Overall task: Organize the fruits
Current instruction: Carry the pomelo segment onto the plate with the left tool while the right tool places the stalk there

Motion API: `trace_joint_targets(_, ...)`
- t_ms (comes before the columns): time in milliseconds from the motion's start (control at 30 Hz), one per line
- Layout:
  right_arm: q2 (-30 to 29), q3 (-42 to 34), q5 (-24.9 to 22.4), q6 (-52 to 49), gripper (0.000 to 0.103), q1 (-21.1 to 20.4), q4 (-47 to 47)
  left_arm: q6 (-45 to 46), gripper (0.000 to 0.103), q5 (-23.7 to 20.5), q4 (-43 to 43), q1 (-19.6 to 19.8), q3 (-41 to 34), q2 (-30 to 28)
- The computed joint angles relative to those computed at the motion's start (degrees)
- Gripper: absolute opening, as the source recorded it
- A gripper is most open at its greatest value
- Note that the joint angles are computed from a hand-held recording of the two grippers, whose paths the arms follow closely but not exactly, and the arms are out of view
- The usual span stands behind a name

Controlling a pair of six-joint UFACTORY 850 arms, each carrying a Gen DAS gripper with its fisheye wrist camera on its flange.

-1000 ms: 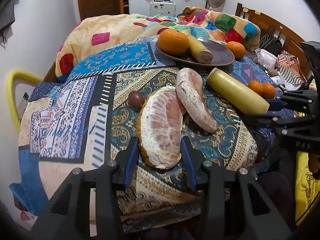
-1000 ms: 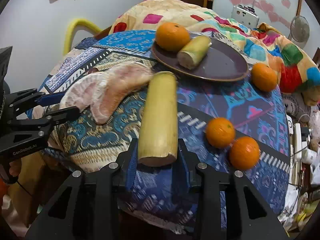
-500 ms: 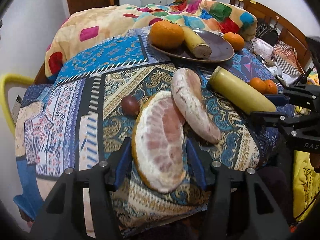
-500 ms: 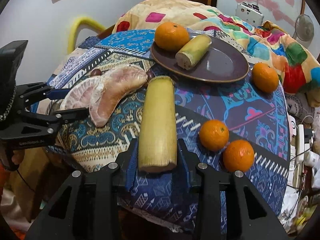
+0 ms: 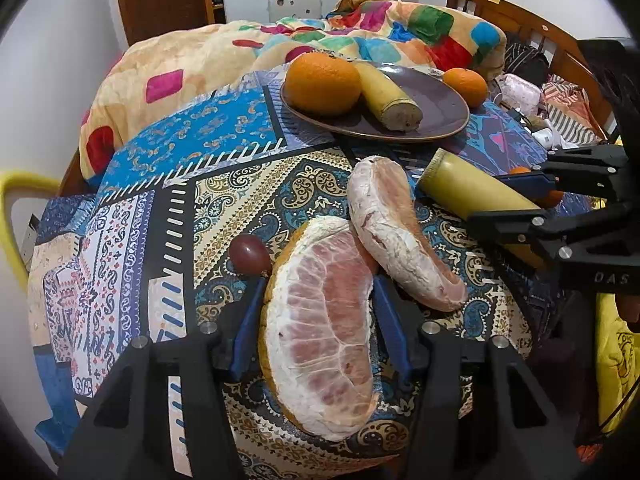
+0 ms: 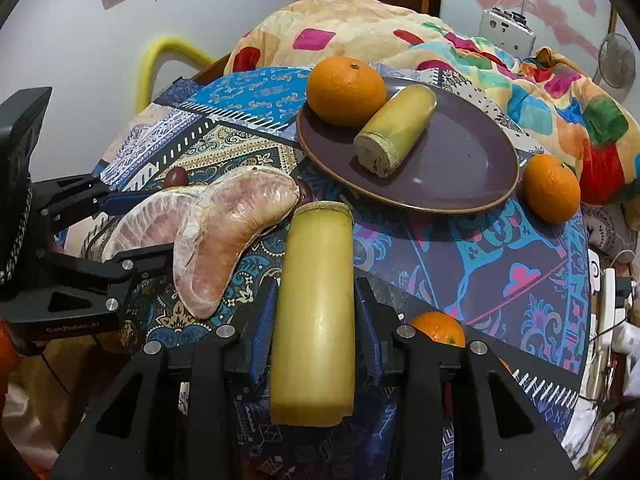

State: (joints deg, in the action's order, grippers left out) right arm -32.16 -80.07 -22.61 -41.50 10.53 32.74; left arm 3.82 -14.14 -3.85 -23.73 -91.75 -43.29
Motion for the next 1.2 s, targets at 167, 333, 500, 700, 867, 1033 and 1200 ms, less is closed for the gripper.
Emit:
trace_joint_targets(167, 0.6, 0.7, 0.7, -0.3, 0.035, -0.1, 0.5, -7.0, 0.048, 1.1, 6.8, -0.5, 1.0, 0.7)
trace_joint_targets(333, 1.9, 2.0, 1.5, -3.4, 0.034, -0.8, 4.2, -12.9, 0.048, 2.1, 12.3, -0.9, 2.8, 2.4)
trace_joint_targets(500, 4.0, 3.4, 2.6, -7.2, 0.034, -1.4, 8.7, -19.3, 0.047, 2.9, 17.7, -1.1, 3.8, 3.9)
trace_joint_targets(700, 6.5, 5.2, 4.6, -11.2, 0.034, -1.8, 13.0, -32.3, 0.047, 5.0, 30.3, -1.5, 5.3, 6.5)
trace_joint_targets(867, 7.5, 5.5, 5.5, -13.5, 0.034, -2.7, 16.2, -42.6, 0.047, 6.0, 40.7, -2.0, 5.1, 7.6)
trace_joint_targets(1033, 8.1, 5.3, 6.0, -15.9, 0.034, -3.7, 19.7, -47.3, 0.047, 6.1, 45.4, -2.4, 3.5, 7.0)
trace_joint_targets(1200, 7.8, 4.4, 6.7, -16.9, 0.034, -4.6, 21.0, -42.9, 0.047, 5.5, 40.9, -2.5, -1.3, 4.0)
